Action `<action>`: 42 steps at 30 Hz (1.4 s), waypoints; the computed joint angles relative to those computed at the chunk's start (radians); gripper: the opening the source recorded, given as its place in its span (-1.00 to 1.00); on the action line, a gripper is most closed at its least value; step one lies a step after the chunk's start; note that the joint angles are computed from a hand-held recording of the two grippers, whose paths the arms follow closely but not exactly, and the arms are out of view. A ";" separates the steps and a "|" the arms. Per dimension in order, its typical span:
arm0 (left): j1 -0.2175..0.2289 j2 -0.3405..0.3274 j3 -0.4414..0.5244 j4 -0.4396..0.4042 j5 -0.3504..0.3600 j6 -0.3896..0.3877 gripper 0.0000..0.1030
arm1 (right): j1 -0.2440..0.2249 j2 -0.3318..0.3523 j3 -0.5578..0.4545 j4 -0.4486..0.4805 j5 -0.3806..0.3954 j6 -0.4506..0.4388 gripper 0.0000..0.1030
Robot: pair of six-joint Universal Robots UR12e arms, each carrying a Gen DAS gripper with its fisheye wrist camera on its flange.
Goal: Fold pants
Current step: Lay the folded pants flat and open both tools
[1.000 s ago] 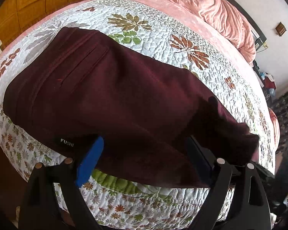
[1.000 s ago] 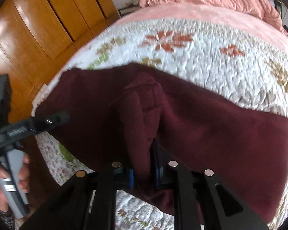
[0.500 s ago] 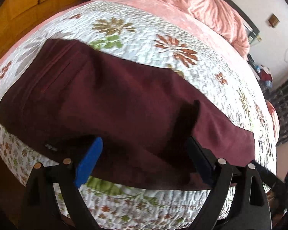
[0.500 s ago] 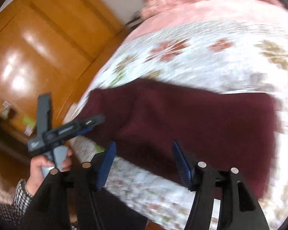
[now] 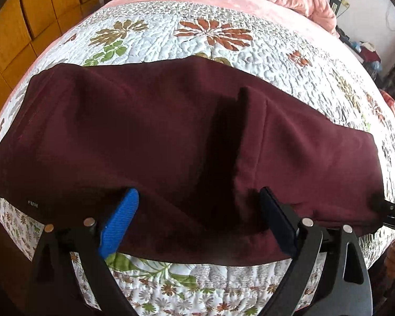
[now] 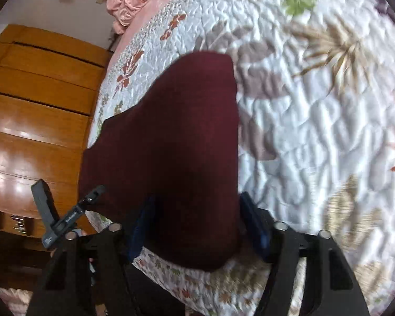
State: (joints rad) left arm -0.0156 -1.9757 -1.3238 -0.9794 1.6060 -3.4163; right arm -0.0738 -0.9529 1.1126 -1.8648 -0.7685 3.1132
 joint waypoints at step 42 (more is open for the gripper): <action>0.108 0.125 -0.149 0.115 -0.225 -0.075 0.93 | 0.092 -0.093 0.044 -0.194 -0.215 -0.130 -0.09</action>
